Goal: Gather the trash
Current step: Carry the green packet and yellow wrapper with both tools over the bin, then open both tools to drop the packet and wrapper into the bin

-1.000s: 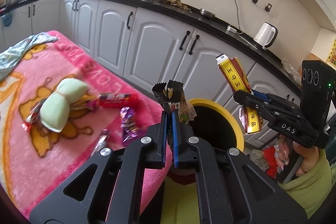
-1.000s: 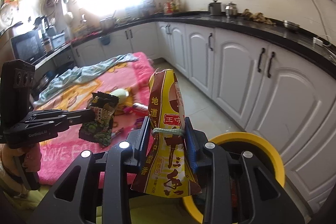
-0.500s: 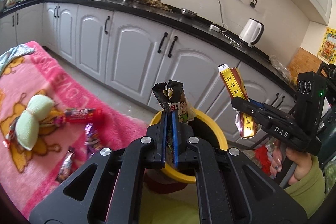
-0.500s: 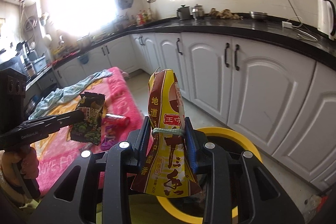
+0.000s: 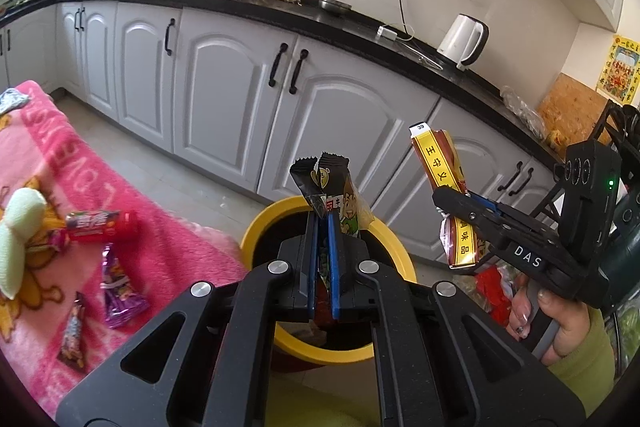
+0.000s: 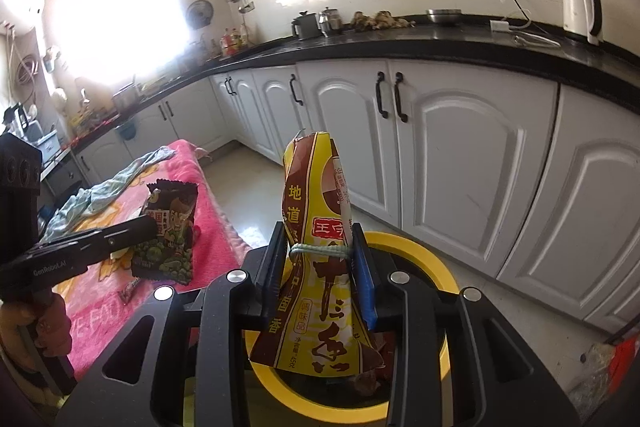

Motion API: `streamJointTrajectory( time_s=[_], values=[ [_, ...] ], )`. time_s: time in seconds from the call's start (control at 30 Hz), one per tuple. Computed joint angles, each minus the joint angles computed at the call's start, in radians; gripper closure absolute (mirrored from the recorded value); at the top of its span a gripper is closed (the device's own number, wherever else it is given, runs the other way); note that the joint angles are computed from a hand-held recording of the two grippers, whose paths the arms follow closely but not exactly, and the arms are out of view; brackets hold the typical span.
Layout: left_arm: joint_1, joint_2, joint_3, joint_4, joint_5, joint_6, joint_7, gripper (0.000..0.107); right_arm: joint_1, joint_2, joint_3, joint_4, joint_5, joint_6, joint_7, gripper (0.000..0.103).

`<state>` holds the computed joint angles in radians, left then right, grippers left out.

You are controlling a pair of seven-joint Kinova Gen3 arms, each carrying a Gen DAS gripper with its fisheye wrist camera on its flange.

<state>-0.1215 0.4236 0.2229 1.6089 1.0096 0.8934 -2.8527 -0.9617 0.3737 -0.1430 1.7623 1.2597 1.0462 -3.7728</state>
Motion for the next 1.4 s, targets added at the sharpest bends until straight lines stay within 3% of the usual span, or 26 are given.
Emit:
streamJointTrajectory(
  time_s=[0.3,0.8,0.97,1.03,1.17,1.2,1.4],
  values=[
    [0.048,0.052,0.016,-0.020,-0.046,-0.056,0.036,0.106,0.011,0.026,0.008,-0.002,-0.024,-0.009,-0.005,0.073],
    [0.100,0.155,0.068,-0.068,-0.207,-0.138,0.154,0.105,0.063,0.058,0.051,0.047,-0.060,-0.161,-0.075,0.072],
    [0.096,0.168,0.082,-0.064,-0.236,-0.164,0.173,0.101,0.063,0.074,0.061,0.044,-0.093,-0.158,-0.077,0.072],
    [0.091,0.170,0.087,-0.062,-0.243,-0.176,0.180,0.094,0.051,0.083,0.069,0.036,-0.101,-0.136,-0.083,0.053],
    [0.070,0.159,0.105,-0.038,-0.234,-0.225,0.169,0.062,0.027,0.096,0.077,0.016,-0.113,-0.075,-0.075,0.040],
    [0.063,0.157,0.109,-0.037,-0.231,-0.228,0.169,0.060,0.020,0.098,0.080,0.013,-0.111,-0.060,-0.081,0.035],
    [0.014,0.120,0.139,0.006,-0.178,-0.291,0.116,0.028,-0.020,0.110,0.078,-0.019,-0.087,0.049,-0.083,0.023]
  ],
)
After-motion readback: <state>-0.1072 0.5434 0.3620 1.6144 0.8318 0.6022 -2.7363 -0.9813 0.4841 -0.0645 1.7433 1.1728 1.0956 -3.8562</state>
